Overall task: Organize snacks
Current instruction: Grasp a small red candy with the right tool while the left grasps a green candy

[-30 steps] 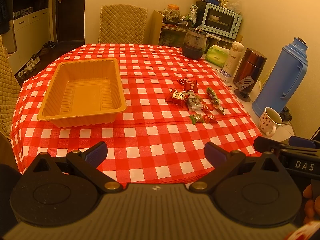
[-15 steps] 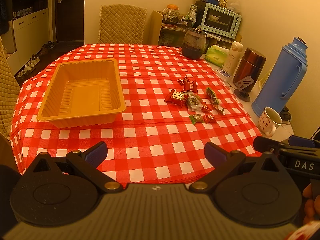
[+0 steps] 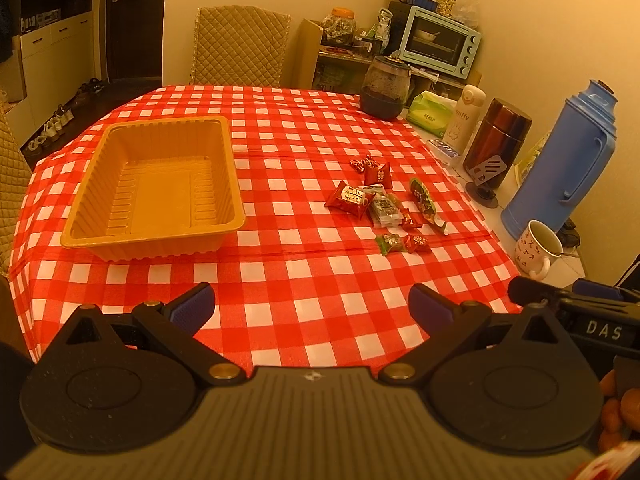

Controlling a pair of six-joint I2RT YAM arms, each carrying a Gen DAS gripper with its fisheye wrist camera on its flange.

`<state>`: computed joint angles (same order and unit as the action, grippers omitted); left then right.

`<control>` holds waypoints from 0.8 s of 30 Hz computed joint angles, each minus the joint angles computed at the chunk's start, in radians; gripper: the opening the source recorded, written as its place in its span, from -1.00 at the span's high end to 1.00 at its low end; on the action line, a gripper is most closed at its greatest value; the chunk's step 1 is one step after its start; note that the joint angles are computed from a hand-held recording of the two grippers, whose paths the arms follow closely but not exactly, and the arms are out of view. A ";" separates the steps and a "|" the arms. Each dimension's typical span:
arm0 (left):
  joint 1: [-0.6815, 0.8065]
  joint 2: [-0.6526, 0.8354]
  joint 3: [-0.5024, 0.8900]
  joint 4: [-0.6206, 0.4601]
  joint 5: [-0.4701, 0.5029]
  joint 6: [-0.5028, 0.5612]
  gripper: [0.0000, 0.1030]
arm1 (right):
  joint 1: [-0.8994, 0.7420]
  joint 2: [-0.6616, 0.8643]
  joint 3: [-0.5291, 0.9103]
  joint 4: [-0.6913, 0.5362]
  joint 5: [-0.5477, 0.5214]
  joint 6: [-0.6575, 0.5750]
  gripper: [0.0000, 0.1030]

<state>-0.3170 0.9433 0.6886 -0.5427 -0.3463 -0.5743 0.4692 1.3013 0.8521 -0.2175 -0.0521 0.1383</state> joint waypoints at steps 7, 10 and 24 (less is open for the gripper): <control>0.125 0.113 -0.020 0.160 0.100 0.091 -0.99 | -0.081 0.098 0.047 0.084 -0.044 -0.002 -0.99; 0.164 0.189 -0.006 0.239 0.137 0.145 -0.99 | -0.120 0.161 0.097 0.104 -0.073 -0.013 -0.99; 0.260 0.669 0.159 0.522 0.354 0.395 -0.99 | -0.218 0.578 0.330 0.203 -0.293 -0.242 -0.64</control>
